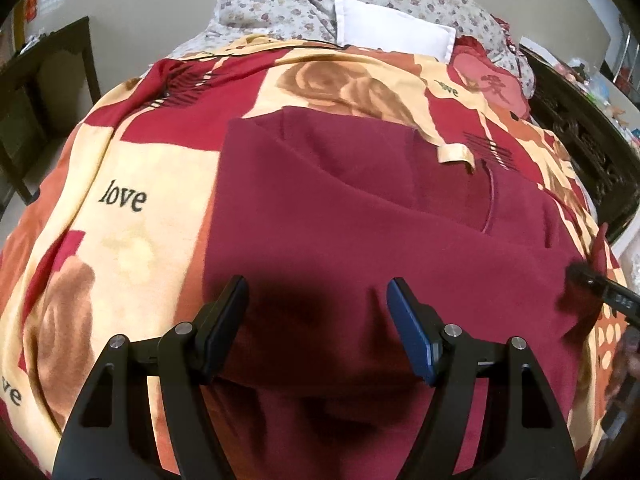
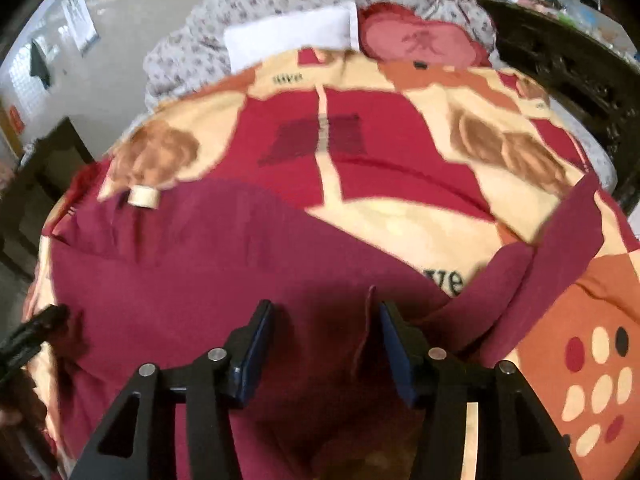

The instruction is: Fold small clothes

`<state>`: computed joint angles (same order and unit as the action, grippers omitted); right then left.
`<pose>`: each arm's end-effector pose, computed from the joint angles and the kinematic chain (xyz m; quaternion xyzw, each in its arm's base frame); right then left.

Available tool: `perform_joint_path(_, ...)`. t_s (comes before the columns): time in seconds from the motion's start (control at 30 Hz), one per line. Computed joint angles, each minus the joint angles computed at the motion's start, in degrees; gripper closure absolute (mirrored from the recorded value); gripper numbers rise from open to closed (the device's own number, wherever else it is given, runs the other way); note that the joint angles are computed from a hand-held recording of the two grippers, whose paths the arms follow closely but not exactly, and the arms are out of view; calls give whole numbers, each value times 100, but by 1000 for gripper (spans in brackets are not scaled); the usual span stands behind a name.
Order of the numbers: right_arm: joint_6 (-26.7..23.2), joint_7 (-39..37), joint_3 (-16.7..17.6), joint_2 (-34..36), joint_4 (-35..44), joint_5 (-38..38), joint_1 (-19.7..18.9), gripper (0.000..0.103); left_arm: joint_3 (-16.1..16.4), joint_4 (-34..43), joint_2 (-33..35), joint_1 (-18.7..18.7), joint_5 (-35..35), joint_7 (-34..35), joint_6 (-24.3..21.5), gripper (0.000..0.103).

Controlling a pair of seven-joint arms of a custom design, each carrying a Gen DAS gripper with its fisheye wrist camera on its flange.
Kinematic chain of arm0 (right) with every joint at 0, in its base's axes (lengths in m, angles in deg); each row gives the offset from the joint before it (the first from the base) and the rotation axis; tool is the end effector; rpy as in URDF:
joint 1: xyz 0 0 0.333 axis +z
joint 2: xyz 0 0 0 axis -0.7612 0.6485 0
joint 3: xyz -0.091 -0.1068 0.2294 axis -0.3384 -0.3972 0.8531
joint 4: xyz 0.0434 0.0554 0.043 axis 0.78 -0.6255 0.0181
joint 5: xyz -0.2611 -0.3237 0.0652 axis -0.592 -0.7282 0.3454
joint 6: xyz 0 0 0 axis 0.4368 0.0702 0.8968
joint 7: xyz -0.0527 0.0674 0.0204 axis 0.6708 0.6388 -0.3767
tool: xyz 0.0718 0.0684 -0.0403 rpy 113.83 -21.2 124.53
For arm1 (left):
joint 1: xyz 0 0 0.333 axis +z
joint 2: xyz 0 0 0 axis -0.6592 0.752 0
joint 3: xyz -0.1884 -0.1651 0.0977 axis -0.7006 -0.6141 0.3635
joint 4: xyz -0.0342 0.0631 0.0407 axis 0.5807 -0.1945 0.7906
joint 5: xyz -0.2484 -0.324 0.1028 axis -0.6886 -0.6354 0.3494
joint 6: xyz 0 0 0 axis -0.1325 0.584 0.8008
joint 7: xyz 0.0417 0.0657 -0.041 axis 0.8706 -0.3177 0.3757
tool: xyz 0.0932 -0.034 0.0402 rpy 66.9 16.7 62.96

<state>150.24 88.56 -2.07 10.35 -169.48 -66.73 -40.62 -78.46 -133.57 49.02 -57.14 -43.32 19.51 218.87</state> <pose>0.5221 0.0810 0.5081 -0.6696 0.6849 -0.1434 0.2488 0.4252 -0.3247 0.4771 -0.7140 0.6227 -0.2609 0.1855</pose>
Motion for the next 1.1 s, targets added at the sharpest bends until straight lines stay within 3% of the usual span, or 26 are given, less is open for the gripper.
perform_joint_path(0.03, 96, -183, -40, 20, -33, 67, 62, 63, -9, 39, 34, 3, 19, 17, -32, 31)
perform_joint_path(0.07, 134, -314, -30, 31, -38, 24, 77, 82, -16, 78, 78, 4, 41, 32, -59, 31)
perform_joint_path(0.1, 203, -361, 6, -16, -81, -77, 51, 93, -15, 110, 117, 5, 49, 31, -77, 31)
perform_joint_path(0.23, 997, -504, -36, -328, -315, 17, 40, 95, -70, 79, 100, 91, 252, -339, 71, 31)
perform_joint_path(0.37, 1299, -613, -152, -3, -195, 193, 105, 95, -103, 185, 219, 99, 365, -588, 113, 31)
perform_joint_path(0.4, 1130, -649, -173, 124, -97, 214, 97, 95, -103, 233, 261, 74, 377, -564, 76, 31)
perform_joint_path(0.47, 286, -517, -166, 186, 108, 166, -3, 95, -85, 272, 279, 12, 380, -484, 24, 31)
perform_joint_path(0.63, 591, -718, -235, -672, -620, 684, 132, 90, -141, 320, 313, -58, 535, -457, -63, 31)
perform_joint_path(0.67, 520, -886, -231, -674, -660, 652, 199, 83, -121, 360, 387, -96, 473, -420, -49, 31)
perform_joint_path(0.7, 404, -931, -187, -604, -647, 569, 194, 69, -102, 400, 449, -132, 408, -392, -62, 31)
perform_joint_path(0.73, 201, -853, -116, -472, -575, 459, 145, 65, -86, 444, 511, -180, 321, -352, -83, 31)
perform_joint_path(0.77, 28, -849, -133, -397, -546, 474, 149, 65, -83, 477, 545, -223, 280, -311, -99, 31)
perform_joint_path(0.9, 295, -1099, -499, -841, -811, 1171, 271, 66, -117, 571, 568, -374, 294, -89, -162, 31)
perform_joint_path(1.0, 445, -721, -476, -899, -735, 1058, -146, 61, -148, 667, 629, -397, 401, -117, -136, 31)
perform_joint_path(1.1, 431, 119, -203, -592, -388, 324, -829, 55, -121, 726, 721, -446, 319, -143, -83, 31)
